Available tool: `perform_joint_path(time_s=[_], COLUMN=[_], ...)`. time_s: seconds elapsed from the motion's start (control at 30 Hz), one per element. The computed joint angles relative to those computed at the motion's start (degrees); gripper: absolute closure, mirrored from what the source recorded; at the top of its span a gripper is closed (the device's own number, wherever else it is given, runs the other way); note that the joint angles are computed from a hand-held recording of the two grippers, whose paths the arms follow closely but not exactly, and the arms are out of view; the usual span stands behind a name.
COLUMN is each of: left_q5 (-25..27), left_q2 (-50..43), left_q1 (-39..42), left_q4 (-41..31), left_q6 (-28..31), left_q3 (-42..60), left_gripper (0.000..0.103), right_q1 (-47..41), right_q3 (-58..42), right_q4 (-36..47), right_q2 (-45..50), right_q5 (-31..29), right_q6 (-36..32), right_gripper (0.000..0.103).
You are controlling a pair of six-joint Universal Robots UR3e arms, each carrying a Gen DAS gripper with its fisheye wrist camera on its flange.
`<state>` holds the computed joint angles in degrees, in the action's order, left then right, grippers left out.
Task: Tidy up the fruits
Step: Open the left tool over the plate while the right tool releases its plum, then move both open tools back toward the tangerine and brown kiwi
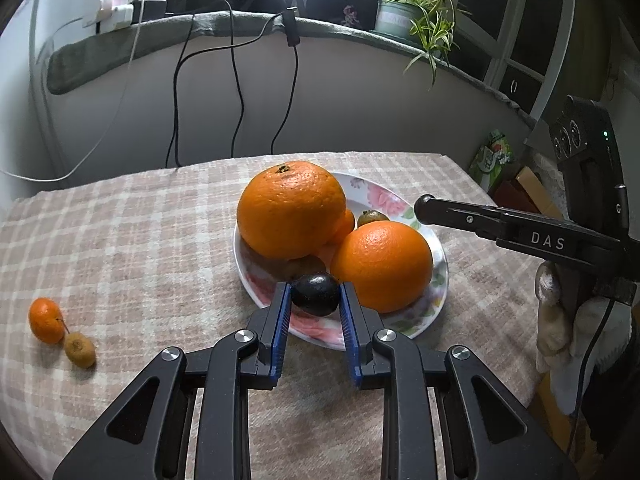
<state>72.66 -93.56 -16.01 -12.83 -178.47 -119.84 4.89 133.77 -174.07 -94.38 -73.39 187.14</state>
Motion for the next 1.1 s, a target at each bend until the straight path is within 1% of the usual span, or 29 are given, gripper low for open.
perform_joint_path(time_s=[0.8,0.83,0.87,0.9,0.97,1.1], left_q5=[1.0,1.0,1.0,1.0,0.9,0.9], left_q2=[-2.1,-2.1,-2.1,-2.1,-2.0,-1.9], left_q1=[-1.9,-1.9,-2.0,-2.0,-2.0,-1.9], left_q4=[0.2,0.2,0.4,0.5,0.6,1.1], left_q6=[0.1,0.1,0.2,0.1,0.1,0.0], left_q3=[2.5,2.4,2.4,2.4,2.4,2.2], left_gripper=[0.078,0.076,0.072,0.071,0.07,0.056], right_q1=[-0.5,-0.6,-0.4,-0.3,-0.2,-0.6], right_q3=[-0.1,-0.2,-0.2,-0.2,0.2,0.4], right_q4=[-1.1,-1.0,-1.0,-1.3,-2.4,-2.4], right_q2=[1.9,1.9,2.0,2.2,2.1,1.3], right_q5=[1.1,1.2,1.1,0.9,0.4,0.7], right_q6=[0.5,0.4,0.5,0.6,1.0,1.0], right_gripper=[0.078,0.077,0.068,0.058,0.05,0.05])
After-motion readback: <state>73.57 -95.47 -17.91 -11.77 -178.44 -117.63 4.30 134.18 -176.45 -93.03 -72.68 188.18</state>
